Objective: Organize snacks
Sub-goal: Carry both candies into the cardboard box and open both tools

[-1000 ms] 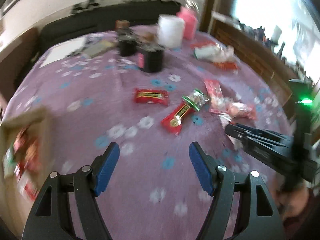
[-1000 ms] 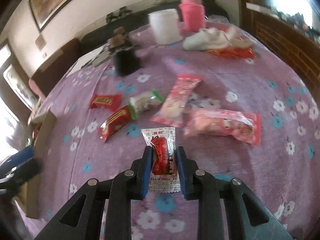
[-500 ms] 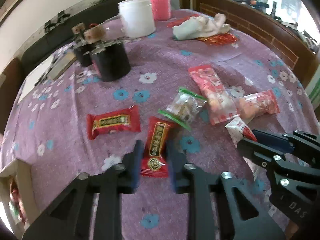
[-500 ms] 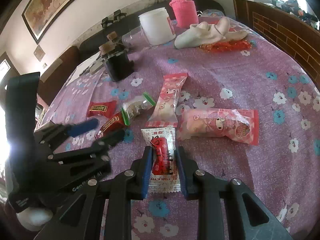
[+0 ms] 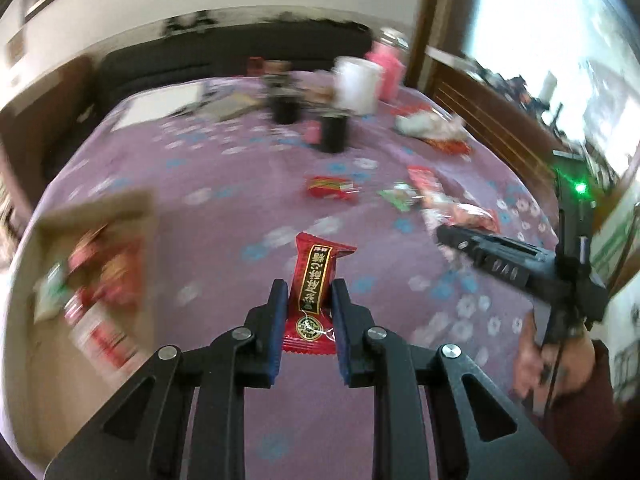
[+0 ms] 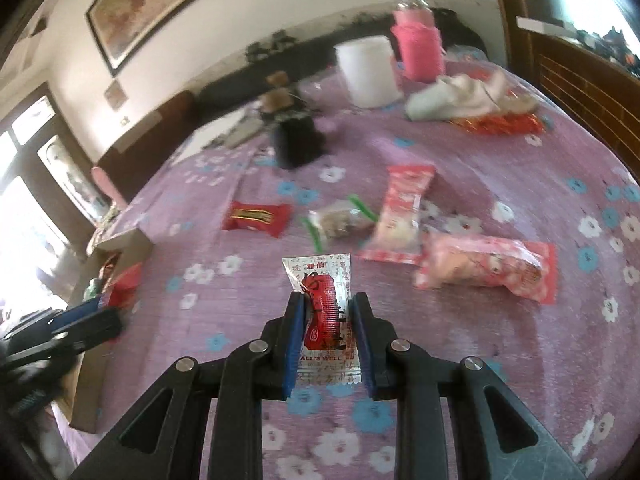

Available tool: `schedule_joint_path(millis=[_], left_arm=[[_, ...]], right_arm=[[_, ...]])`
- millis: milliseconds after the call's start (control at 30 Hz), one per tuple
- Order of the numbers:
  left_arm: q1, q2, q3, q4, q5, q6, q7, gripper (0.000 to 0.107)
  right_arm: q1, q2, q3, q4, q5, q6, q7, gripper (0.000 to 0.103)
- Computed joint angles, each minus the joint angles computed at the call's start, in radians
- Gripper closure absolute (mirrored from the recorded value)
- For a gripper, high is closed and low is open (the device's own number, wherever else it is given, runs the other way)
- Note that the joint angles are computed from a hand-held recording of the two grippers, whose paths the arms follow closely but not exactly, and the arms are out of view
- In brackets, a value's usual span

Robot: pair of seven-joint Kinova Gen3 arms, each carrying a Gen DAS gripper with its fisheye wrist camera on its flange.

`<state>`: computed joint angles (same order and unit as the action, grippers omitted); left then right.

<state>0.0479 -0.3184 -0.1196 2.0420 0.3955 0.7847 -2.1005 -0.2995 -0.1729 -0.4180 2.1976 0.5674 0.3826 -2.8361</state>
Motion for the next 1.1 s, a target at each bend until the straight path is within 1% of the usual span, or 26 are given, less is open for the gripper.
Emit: schedule_joint_path(millis=[67, 100, 167, 233, 267, 300, 367, 433, 467, 567, 767, 933, 1033, 1100], left_arm=[[-0.037, -0.041, -0.071, 0.028, -0.013, 0.01, -0.024, 0.088], [-0.057, -0.057, -0.111, 0.038, -0.023, 0.018, -0.04, 0.088], [-0.106, -0.06, -0.193, 0.043, -0.039, 0.039, -0.068, 0.088], [-0.158, -0.04, -0.242, 0.037, -0.053, 0.051, -0.08, 0.088], [-0.182, -0.025, -0.263, 0.032, -0.055, 0.055, -0.091, 0.088], [-0.203, -0.012, -0.287, 0.03, -0.049, 0.057, -0.111, 0.088], [-0.236, 0.017, -0.315, 0.024, -0.034, 0.058, -0.151, 0.088], [-0.262, 0.049, -0.318, 0.02, -0.015, 0.051, -0.176, 0.088], [-0.272, 0.06, -0.311, 0.021, -0.005, 0.047, -0.182, 0.088], [-0.304, 0.102, -0.283, 0.007, 0.017, 0.036, -0.195, 0.088], [-0.374, 0.18, -0.233, -0.034, 0.052, 0.039, -0.225, 0.088], [-0.441, 0.218, -0.201, -0.065, 0.097, 0.068, -0.253, 0.088], [-0.48, 0.223, -0.204, -0.073, 0.146, 0.102, -0.294, 0.087], [-0.499, 0.221, -0.198, -0.078, 0.16, 0.12, -0.302, 0.086]], right_arm=[[0.015, 0.005, -0.042, -0.003, 0.053, 0.01, -0.05, 0.078], [0.01, 0.009, -0.047, -0.004, 0.068, 0.012, -0.063, 0.078], [-0.008, 0.018, -0.066, -0.012, 0.104, 0.024, -0.095, 0.078], [-0.033, 0.026, -0.078, -0.023, 0.141, 0.04, -0.133, 0.078], [-0.055, 0.037, -0.085, -0.041, 0.148, 0.065, -0.137, 0.078], [-0.078, 0.043, -0.086, -0.056, 0.148, 0.078, -0.136, 0.078], [-0.125, 0.054, -0.073, -0.079, 0.124, 0.067, -0.123, 0.078], [-0.179, 0.078, -0.058, -0.112, 0.092, 0.043, -0.093, 0.078], [-0.205, 0.099, -0.057, -0.136, 0.088, 0.045, -0.08, 0.078], [-0.285, 0.184, -0.055, -0.237, 0.055, 0.065, -0.005, 0.078], [-0.395, 0.348, -0.042, -0.437, -0.017, 0.123, 0.156, 0.079], [-0.474, 0.461, -0.021, -0.58, -0.061, 0.193, 0.26, 0.079], [-0.512, 0.508, 0.003, -0.638, -0.09, 0.216, 0.301, 0.079], [-0.535, 0.533, 0.021, -0.672, -0.109, 0.231, 0.327, 0.078]])
